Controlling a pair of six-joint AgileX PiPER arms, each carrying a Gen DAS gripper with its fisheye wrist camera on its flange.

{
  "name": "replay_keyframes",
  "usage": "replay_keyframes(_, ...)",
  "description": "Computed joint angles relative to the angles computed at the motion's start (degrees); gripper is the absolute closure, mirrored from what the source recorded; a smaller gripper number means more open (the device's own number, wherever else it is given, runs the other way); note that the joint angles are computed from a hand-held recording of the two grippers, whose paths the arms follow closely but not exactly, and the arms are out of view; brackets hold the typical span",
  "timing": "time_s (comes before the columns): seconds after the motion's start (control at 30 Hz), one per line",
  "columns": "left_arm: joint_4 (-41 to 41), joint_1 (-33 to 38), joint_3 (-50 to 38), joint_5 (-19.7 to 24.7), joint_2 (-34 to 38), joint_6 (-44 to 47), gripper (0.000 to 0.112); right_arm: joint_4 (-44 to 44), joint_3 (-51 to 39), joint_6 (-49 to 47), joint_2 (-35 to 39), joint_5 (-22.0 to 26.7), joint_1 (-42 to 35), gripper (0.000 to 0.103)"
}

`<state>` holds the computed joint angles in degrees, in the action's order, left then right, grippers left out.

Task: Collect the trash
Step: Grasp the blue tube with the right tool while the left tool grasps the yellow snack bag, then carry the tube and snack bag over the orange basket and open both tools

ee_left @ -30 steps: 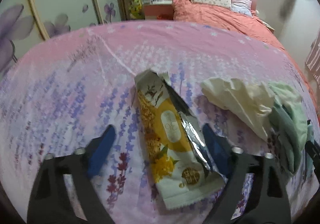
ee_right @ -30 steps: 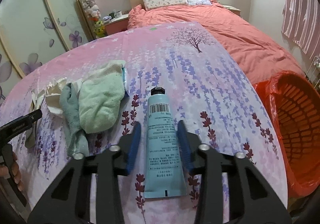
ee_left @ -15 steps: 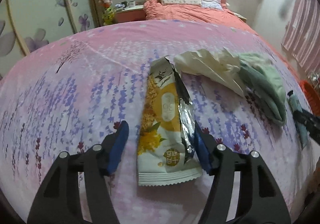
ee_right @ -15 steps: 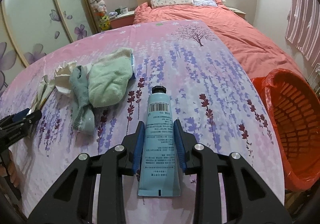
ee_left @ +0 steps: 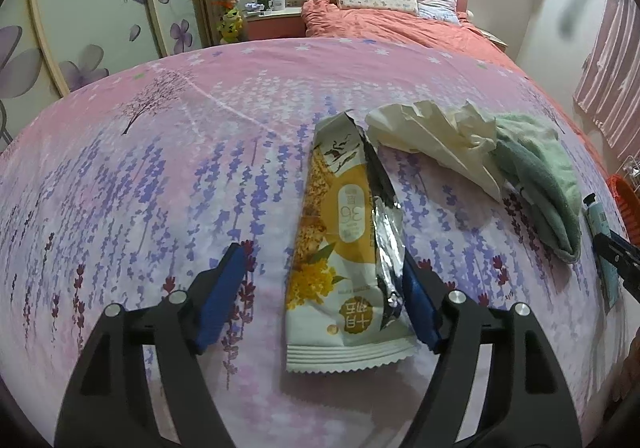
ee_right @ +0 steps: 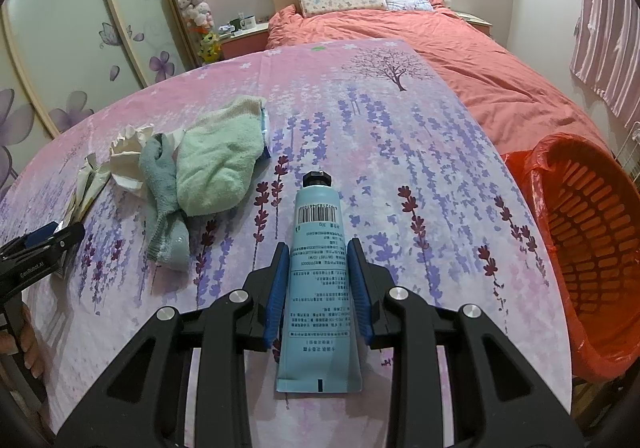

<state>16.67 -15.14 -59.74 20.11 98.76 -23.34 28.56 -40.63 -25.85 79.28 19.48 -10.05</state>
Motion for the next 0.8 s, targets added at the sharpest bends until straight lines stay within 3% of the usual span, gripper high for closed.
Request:
replay_keyframes(0.23, -1.7, 0.2, -0.2, 0.1, 0.2, 2.3, 0.035, -0.6, -0.1, 0.5, 0.0, -0.1, 0.2, 0.072)
replay_keyframes(0.4, -0.5, -0.3, -3.3, 1.5, 2.3, 1.0, 0.032, -6.8, -1.5, 7.9, 1.3, -1.1, 2.2, 0.066)
replay_keyframes(0.43, 0.1, -0.4, -3.7, 1.6, 2.5, 0.1, 0.036, -7.5, -1.4, 8.6, 1.3, -1.1, 2.4, 0.067)
replay_keyframes(0.5, 1.3, -0.5, -3.3, 0.7, 2.1, -1.6, 0.067, -5.8, -1.2, 6.9, 1.1, -0.9, 1.7, 0.074)
replay_keyframes(0.53, 1.9, -0.6, -3.3, 0.4, 2.0, -2.2, 0.072, -1.9, -1.1, 2.9, 1.0, -0.5, 0.7, 0.074)
replay_keyframes(0.67, -2.6, -0.6, -2.7, -0.8, 1.3, 2.3, 0.075, 4.9, -0.3, -4.6, 0.2, 0.9, -1.6, 0.074)
replay_keyframes(0.8, 3.5, -1.6, -0.2, -2.6, -0.7, -3.9, 0.076, 7.7, 1.3, -7.7, -2.3, 1.2, -2.7, 0.074)
